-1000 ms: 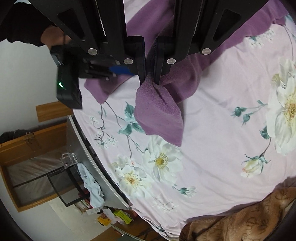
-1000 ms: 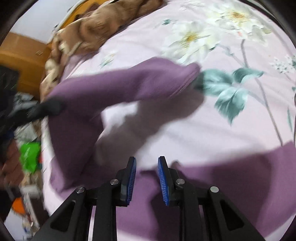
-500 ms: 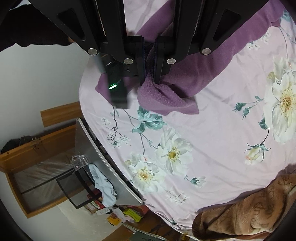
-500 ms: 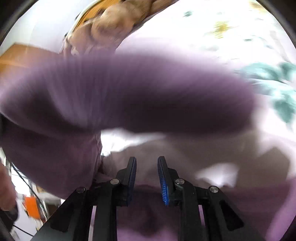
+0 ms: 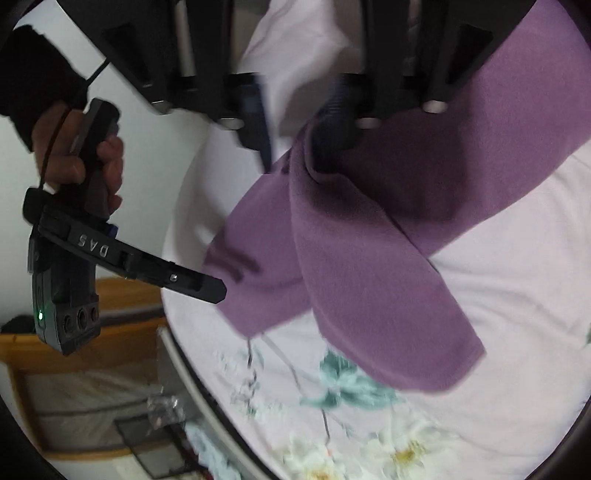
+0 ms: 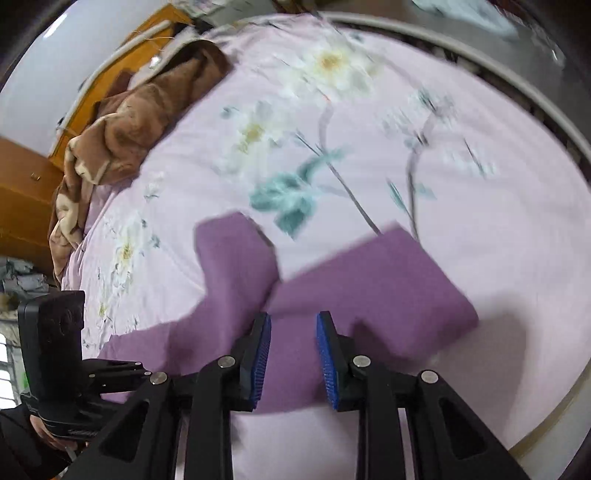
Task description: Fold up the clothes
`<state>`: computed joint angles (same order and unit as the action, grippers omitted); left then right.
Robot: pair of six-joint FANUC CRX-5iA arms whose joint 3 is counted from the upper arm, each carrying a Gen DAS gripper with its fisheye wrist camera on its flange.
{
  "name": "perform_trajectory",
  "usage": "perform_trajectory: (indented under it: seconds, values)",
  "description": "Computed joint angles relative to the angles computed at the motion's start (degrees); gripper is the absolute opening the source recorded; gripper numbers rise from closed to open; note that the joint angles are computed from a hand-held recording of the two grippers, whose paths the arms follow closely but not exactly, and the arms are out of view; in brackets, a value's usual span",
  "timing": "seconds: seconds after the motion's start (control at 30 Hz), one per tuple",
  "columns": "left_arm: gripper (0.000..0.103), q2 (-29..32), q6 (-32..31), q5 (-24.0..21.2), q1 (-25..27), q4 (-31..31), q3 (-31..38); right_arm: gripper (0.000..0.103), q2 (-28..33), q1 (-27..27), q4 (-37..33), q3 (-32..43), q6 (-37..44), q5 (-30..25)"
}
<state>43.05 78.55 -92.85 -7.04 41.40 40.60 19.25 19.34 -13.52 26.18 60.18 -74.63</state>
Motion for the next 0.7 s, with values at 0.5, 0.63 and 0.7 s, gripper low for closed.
perform_trajectory:
  seconds: [0.5, 0.63, 0.7]
  values:
    - [0.056, -10.0, 4.4, 6.8, 10.6, -6.1, -10.2, 0.029, 18.2, 14.0, 8.0, 19.4, 6.4, -11.7]
    - [0.056, -11.4, 3.2, 6.4, 11.6, -6.0, -12.2, 0.002, 15.9, 12.2, 7.6, 16.5, 0.2, -8.8]
    - [0.056, -12.1, 2.7, 6.3, 12.0, -6.0, -13.0, 0.002, 9.0, 10.9, 8.4, 8.2, -5.4, -0.6]
